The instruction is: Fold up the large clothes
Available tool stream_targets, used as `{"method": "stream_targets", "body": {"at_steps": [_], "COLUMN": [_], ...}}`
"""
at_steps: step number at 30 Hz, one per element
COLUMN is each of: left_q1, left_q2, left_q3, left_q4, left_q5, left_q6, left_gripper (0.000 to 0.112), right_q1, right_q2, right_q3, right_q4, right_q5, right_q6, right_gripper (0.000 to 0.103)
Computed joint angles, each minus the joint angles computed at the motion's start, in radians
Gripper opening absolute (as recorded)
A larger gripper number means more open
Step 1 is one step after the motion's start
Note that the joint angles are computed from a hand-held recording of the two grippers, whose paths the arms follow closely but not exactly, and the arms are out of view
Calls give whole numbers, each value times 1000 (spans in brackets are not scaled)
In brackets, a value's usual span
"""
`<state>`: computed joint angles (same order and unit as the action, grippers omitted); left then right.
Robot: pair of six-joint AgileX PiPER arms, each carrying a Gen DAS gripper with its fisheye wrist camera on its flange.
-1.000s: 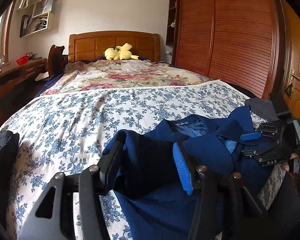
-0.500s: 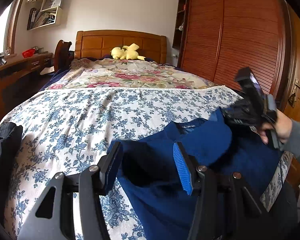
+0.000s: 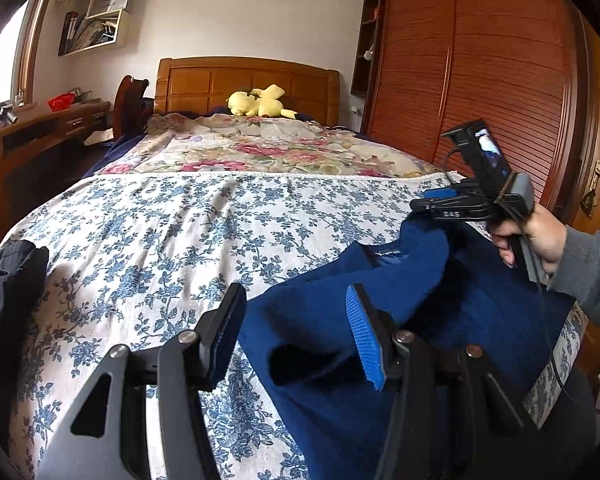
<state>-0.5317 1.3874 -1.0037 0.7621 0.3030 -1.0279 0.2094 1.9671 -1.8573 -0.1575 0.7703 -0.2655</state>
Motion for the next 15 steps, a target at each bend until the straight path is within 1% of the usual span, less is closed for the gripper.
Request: {"method": "stream_targets", "body": {"at_steps": [3, 6, 8, 10, 12, 14, 15], "left_q1": [7, 20, 30, 34, 37, 42, 48], "left_q2": [-7, -12, -18, -23, -28, -34, -38], "left_q3": [5, 12, 20, 25, 31, 38, 44], "left_q4": [7, 13, 17, 31, 44, 53, 47], "left_q5": [5, 1, 0, 6, 13, 18, 13], "left_q6": [-7, -15, -21, -34, -45, -52, -47], "left_gripper": [51, 51, 51, 51, 51, 51, 51], "right_q1": [-3, 5, 18, 37, 67, 100, 118], "right_q2": [-50, -135, -198, -240, -284, -318, -330], "right_q3": [53, 145, 216, 268, 329, 384, 407], "right_q4": [67, 157, 239, 286, 318, 351, 363], "right_q5": [-20, -53, -63, -65, -66, -63, -58], "right_q6": [-43, -101, -171, -215, -249, -277, -288], "right_gripper": [36, 37, 40, 44, 48, 55, 56]}}
